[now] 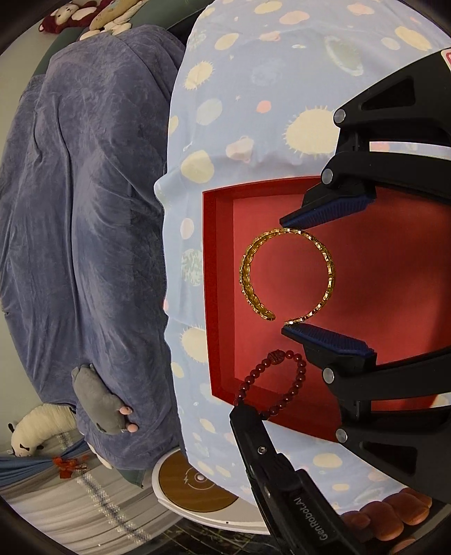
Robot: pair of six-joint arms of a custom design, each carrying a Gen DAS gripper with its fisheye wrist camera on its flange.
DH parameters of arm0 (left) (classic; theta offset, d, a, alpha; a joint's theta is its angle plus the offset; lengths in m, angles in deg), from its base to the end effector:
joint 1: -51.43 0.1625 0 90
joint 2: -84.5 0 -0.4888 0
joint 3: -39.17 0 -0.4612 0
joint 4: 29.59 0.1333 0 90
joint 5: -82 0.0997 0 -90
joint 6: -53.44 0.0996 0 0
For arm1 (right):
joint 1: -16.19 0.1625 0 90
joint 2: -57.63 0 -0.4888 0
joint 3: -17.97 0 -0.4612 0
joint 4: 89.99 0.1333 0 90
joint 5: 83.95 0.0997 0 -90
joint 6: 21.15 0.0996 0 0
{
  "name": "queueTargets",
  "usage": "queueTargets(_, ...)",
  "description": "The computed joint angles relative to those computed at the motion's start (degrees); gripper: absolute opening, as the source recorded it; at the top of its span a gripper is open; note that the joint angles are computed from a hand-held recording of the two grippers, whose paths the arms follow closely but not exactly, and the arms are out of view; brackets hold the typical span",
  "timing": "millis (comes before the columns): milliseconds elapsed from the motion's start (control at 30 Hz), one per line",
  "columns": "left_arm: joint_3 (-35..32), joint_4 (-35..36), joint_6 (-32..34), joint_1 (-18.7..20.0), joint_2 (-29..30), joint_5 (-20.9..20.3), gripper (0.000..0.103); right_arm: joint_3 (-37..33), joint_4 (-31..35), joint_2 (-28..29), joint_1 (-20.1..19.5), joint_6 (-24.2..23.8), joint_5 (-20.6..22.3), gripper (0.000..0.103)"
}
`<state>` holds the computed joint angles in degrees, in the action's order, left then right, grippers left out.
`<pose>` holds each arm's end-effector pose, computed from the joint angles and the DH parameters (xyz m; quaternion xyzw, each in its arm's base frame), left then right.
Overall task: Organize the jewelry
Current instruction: 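Carry both bracelets into the red box and open both tools, then lift both tools out of the box toward the remaining jewelry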
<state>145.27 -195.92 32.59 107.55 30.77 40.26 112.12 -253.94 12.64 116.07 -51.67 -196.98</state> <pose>-0.2116 -0.6876 0.1712 0.0170 0.8966 -0.3521 0.2681 0.2261 -0.7485 0.1177 0.2902 -0.9130 0.1720 0.2295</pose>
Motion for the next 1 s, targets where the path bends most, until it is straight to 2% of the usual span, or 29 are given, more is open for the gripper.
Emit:
queueTargets(233,-3.7,2.8,0.5,4.4,2.7,-1.3,0.008,-7.1,4.9,5.9,-0.7,0.6,-3.6,0.054)
queueTargets(300,-4.2,3.5,0.8,4.9,3.1,-0.8,0.008,-8.3,6.2,6.8,-0.8,1.1,-4.3,0.054)
queueTargets(400,-4.4,4.8,-0.2,5.5,3.2,0.8,0.009,-8.4,4.5,7.5,-0.6,0.0,-5.6,0.056)
queueTargets(433,-4.1,4.6,-0.6,5.6,3.0,0.9,0.012,-8.4,4.4,7.5,-0.6,0.2,-5.7,0.061)
queueTargets(467,-3.9,4.8,-1.4,5.5,2.9,1.4,0.021,-8.3,3.6,7.4,-0.5,0.3,-5.7,0.064)
queueTargets(500,-3.4,4.4,-1.9,5.4,2.7,2.1,0.034,-7.8,2.4,7.2,-0.4,0.4,-5.5,0.068)
queueTargets(567,-2.3,3.1,-2.7,4.9,2.1,3.5,0.045,-7.1,1.9,6.5,-0.3,0.7,-4.9,0.069)
queueTargets(800,2.0,1.3,-3.6,1.7,-1.0,5.4,0.051,-1.0,-0.5,0.5,0.0,2.4,-2.1,0.069)
queueTargets(1000,8.3,0.7,-5.9,-3.4,-4.7,8.1,0.054,8.4,-7.2,-6.3,0.4,0.8,-2.9,0.072)
